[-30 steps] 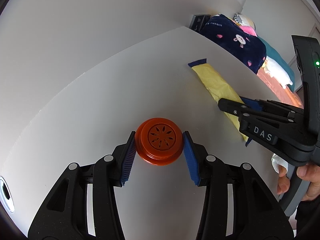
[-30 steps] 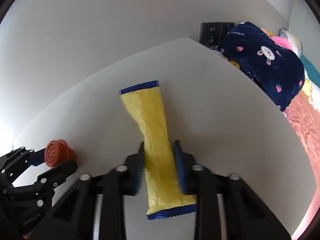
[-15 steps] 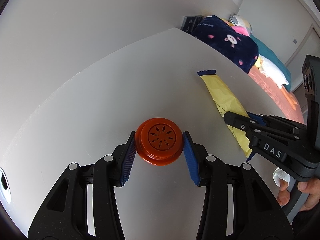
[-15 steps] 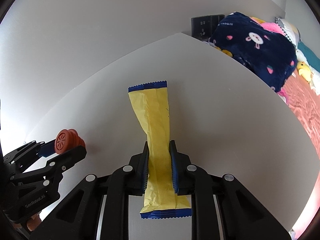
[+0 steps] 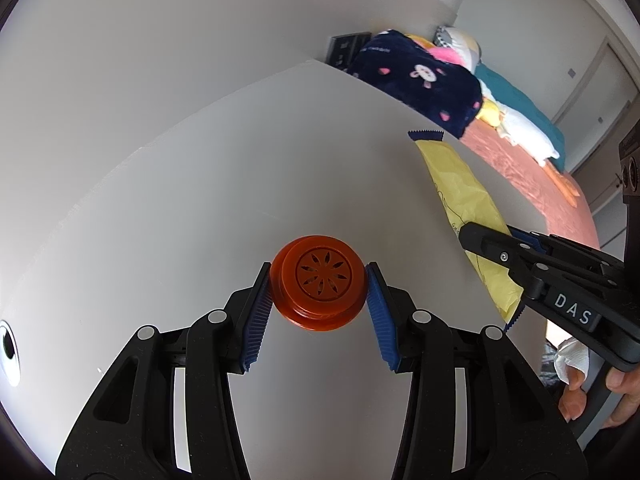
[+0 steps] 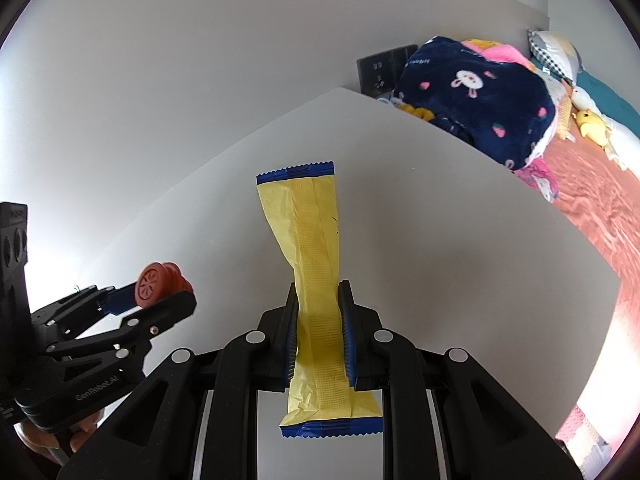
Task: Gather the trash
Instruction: 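Carry the orange cap and yellow packet with both tools over the trash bag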
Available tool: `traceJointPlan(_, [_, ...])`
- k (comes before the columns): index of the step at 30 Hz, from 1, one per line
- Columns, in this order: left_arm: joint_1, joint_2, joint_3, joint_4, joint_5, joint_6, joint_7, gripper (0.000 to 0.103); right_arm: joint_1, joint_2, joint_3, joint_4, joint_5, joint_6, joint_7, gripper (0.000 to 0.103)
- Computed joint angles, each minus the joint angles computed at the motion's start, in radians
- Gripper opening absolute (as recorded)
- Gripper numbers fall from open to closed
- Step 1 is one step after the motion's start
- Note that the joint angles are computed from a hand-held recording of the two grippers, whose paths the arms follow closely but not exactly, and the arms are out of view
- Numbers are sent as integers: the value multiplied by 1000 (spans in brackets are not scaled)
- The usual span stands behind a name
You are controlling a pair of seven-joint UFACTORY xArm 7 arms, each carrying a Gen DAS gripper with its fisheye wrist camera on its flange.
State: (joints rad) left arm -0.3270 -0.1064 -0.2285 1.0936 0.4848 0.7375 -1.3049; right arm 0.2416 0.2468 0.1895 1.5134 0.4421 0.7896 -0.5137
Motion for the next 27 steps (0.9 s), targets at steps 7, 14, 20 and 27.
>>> traceJointPlan(7, [-31,9,-22,38,17,21,-6,45,-30,-99,-17,-85,70,3,-38,20])
traceJointPlan(14, [-66,27,-34,72,21,29,-5,45,-38,-198,-51,-178,122,3,-70,20])
traceJointPlan(20, [-98,36,-43,100,29,42,8,45,-40,-286,-87,-260,163,1,-94,20])
traceJointPlan(27, [-130,45,-54,127,39,45,16,45,-41,-376,-130,-334,189,11,-108,20])
